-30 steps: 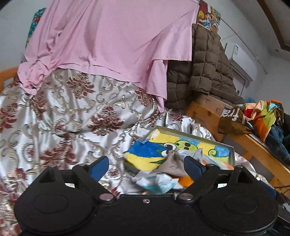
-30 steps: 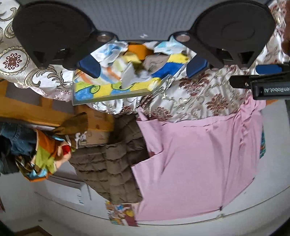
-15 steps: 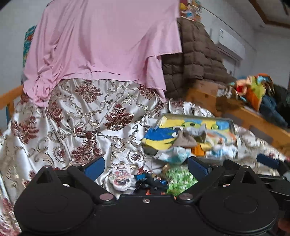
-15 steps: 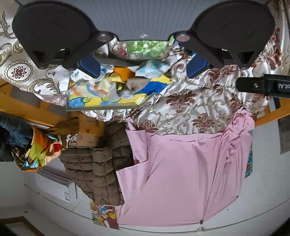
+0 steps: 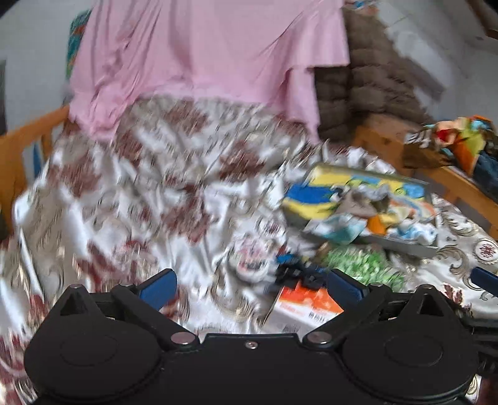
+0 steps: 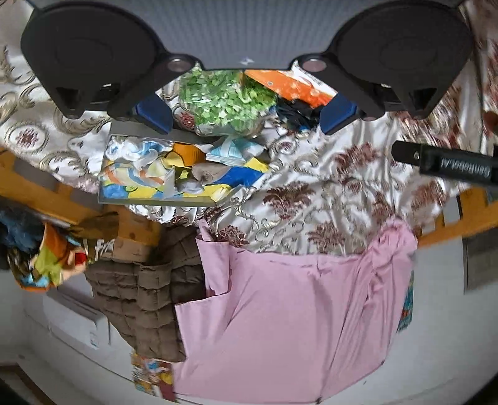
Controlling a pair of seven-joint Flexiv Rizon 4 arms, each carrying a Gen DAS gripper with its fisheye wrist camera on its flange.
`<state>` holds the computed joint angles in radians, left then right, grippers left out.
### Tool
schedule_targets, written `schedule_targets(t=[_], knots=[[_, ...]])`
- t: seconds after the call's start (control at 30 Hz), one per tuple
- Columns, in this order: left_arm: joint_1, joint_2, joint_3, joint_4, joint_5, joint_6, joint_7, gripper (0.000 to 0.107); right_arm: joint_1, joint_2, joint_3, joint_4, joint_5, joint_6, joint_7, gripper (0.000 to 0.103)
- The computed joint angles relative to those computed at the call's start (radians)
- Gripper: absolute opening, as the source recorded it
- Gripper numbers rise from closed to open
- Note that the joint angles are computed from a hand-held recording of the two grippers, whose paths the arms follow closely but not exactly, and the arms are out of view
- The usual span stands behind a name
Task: Organize soft objects
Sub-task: 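Move both tools back from the tray toward the remaining pile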
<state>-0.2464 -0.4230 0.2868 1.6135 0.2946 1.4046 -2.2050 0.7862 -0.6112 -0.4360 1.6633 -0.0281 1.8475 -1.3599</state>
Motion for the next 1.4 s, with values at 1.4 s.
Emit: schedule_targets(t=[1.4], knots=[[0.090,-0.066,-0.111,-0.102,-0.032,-0.310,-0.011,0.102,-0.332,-0.043,0.400,-0.117,-0.353,-0.222,0.115,0.103]])
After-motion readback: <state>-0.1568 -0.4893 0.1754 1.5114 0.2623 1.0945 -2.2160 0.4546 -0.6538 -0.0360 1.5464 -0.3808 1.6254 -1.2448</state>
